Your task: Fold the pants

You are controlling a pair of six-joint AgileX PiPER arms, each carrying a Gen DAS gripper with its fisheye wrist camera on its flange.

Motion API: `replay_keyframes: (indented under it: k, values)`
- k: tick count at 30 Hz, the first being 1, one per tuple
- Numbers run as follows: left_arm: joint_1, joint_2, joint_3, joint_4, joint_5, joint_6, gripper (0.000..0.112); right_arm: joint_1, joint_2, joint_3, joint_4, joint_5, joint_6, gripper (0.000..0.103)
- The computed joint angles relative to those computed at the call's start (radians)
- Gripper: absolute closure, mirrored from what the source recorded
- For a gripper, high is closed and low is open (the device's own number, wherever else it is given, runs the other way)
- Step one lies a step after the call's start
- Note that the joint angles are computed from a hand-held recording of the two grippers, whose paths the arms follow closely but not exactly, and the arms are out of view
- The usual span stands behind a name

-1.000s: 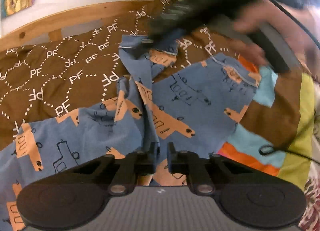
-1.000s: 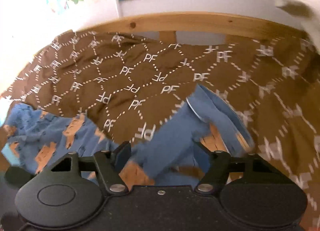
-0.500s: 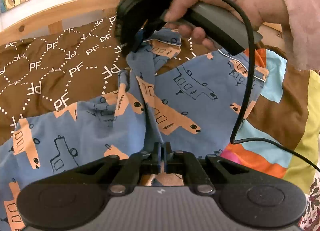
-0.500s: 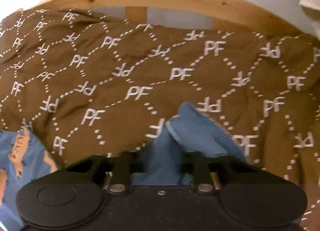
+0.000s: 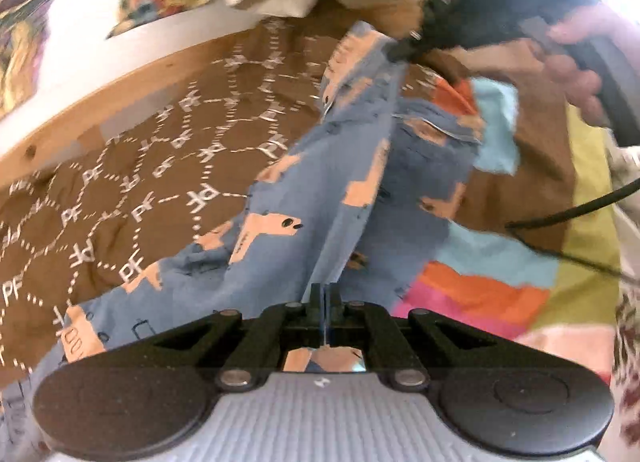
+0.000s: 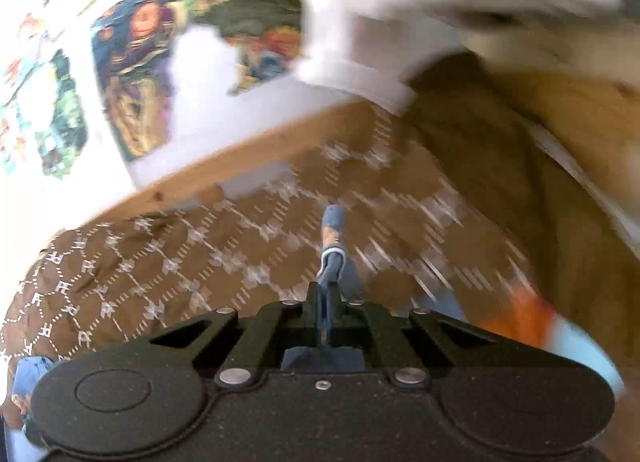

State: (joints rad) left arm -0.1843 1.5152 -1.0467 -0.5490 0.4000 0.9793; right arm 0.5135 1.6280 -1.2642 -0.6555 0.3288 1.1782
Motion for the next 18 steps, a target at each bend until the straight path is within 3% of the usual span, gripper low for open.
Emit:
replay_keyframes:
  k: [4, 7, 10, 12, 14, 18]
  values:
    - [-0.041, 0.005, 0.017, 0.096, 0.000, -0.060, 0.112, 0.013, -0.052, 0.171, -0.051, 0.025, 0.185, 0.102]
    - [-0.038, 0.024, 0.007, 0.096, 0.028, -0.052, 0.112, 0.035, -0.059, 0.250, -0.199, 0.013, 0.433, 0.102]
    - [0.013, 0.045, -0.041, 0.001, 0.138, -0.005, 0.111, 0.072, -0.048, 0.262, -0.299, 0.037, 0.564, 0.099]
    - [0.071, 0.088, -0.130, -0.069, 0.284, 0.012, 0.093, 0.092, -0.046, 0.269, -0.368, 0.059, 0.635, 0.081]
    - [0.112, 0.097, -0.176, -0.110, 0.383, 0.033, 0.054, 0.109, -0.049, 0.290, -0.485, 0.066, 0.761, 0.070]
    - [0.134, 0.146, -0.355, -0.084, 0.547, 0.008, 0.050, 0.119, -0.072, 0.332, -0.658, 0.075, 0.876, 0.052]
